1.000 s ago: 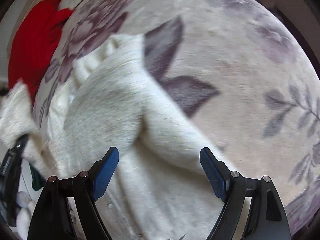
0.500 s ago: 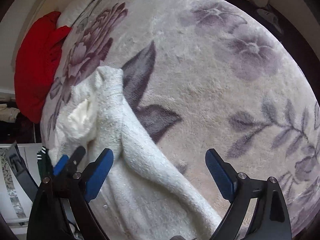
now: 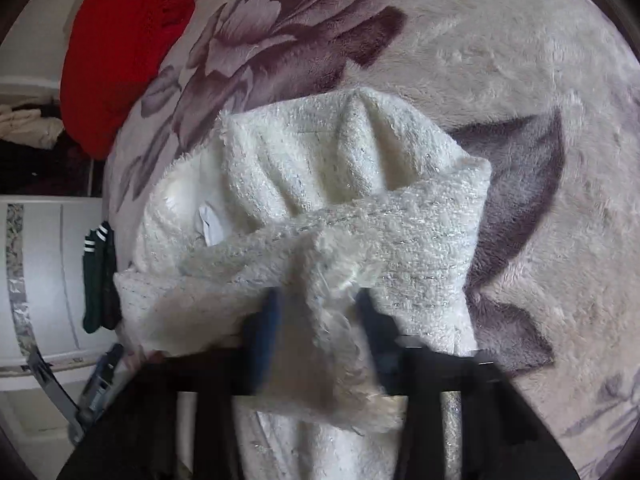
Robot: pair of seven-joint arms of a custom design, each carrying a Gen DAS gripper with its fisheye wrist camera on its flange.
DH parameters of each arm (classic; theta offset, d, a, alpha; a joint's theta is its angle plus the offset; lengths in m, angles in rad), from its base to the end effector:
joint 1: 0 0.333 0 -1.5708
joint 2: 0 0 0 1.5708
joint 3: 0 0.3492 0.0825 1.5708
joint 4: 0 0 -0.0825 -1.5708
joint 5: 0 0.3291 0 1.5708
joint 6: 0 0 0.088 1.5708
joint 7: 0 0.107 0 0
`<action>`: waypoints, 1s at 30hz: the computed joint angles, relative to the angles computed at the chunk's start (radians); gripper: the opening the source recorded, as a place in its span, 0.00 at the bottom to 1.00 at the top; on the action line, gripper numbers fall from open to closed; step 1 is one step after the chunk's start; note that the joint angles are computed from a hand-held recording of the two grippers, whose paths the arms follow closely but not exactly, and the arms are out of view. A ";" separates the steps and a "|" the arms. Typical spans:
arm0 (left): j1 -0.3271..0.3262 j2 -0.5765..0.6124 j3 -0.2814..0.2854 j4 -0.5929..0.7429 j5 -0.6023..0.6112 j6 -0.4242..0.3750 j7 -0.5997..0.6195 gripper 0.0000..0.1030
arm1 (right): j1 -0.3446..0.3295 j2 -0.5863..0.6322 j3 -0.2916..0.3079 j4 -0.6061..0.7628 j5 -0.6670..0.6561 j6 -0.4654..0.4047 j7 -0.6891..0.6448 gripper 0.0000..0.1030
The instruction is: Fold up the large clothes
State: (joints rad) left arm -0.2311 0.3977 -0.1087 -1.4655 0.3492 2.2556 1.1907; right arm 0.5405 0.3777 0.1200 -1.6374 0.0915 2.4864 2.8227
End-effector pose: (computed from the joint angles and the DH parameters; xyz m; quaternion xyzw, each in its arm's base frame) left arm 0.6418 -0.2016 0.5443 -0.6481 0.7241 -0.1215 0.2021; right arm 0.5331 0.3969 0.5063 -0.4227 0.8737 0.0950 0.2210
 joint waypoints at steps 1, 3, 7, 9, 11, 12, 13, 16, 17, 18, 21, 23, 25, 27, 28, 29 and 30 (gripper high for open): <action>0.008 0.025 -0.001 0.029 -0.014 0.000 0.008 0.96 | 0.024 0.000 -0.023 0.020 -0.041 -0.017 0.039 0.06; -0.005 0.088 0.019 0.104 0.004 -0.024 -0.009 0.96 | 0.088 -0.050 -0.080 -0.025 -0.182 0.043 0.173 0.06; -0.023 0.259 0.035 0.330 -0.014 -0.178 0.008 0.98 | 0.143 -0.122 -0.131 -0.066 -0.410 -0.004 0.402 0.06; -0.029 0.324 0.040 0.423 -0.036 -0.255 0.015 0.98 | 0.075 -0.099 -0.072 -0.067 -0.285 -0.059 0.314 0.07; -0.029 0.317 0.041 0.433 -0.038 -0.258 0.027 0.98 | 0.004 -0.063 -0.011 -0.069 -0.134 -0.086 0.201 0.32; -0.026 0.292 0.039 0.403 -0.036 -0.235 0.033 0.98 | -0.001 -0.056 -0.007 -0.055 -0.116 -0.123 0.188 0.40; -0.025 0.264 0.039 0.367 -0.030 -0.207 0.035 0.98 | 0.010 -0.065 -0.018 -0.058 -0.137 -0.129 0.214 0.50; -0.013 0.149 0.027 0.209 -0.015 -0.087 0.049 0.98 | 0.042 -0.141 -0.048 -0.150 -0.235 -0.021 0.339 0.60; -0.015 0.127 0.023 0.174 -0.007 -0.059 0.056 0.98 | 0.044 -0.159 -0.050 -0.181 -0.260 0.023 0.379 0.64; -0.012 0.116 0.018 0.151 -0.004 -0.040 0.072 0.98 | 0.039 -0.169 -0.046 -0.209 -0.266 0.066 0.404 0.65; -0.042 0.155 0.023 0.162 0.041 -0.073 0.120 0.98 | -0.006 -0.148 -0.004 -0.256 -0.162 0.173 0.336 0.64; -0.050 0.207 0.026 0.190 0.044 -0.117 0.143 0.99 | -0.024 -0.105 0.019 -0.222 -0.106 0.153 0.237 0.35; -0.034 0.230 0.021 0.211 0.001 -0.121 0.133 1.00 | -0.034 -0.052 0.028 -0.136 -0.060 -0.025 0.173 0.35; -0.036 0.224 0.022 0.242 -0.016 -0.149 0.127 1.00 | -0.048 -0.058 0.032 -0.154 0.026 -0.034 0.162 0.38; -0.036 0.211 0.023 0.237 -0.017 -0.142 0.122 1.00 | -0.049 -0.072 0.028 -0.163 0.044 -0.024 0.163 0.43; -0.039 0.181 0.025 0.216 -0.009 -0.124 0.115 1.00 | -0.041 -0.090 0.017 -0.152 0.029 -0.048 0.171 0.46; -0.051 0.163 0.033 0.206 0.016 -0.115 0.107 1.00 | -0.029 -0.100 0.004 -0.123 -0.006 -0.094 0.186 0.46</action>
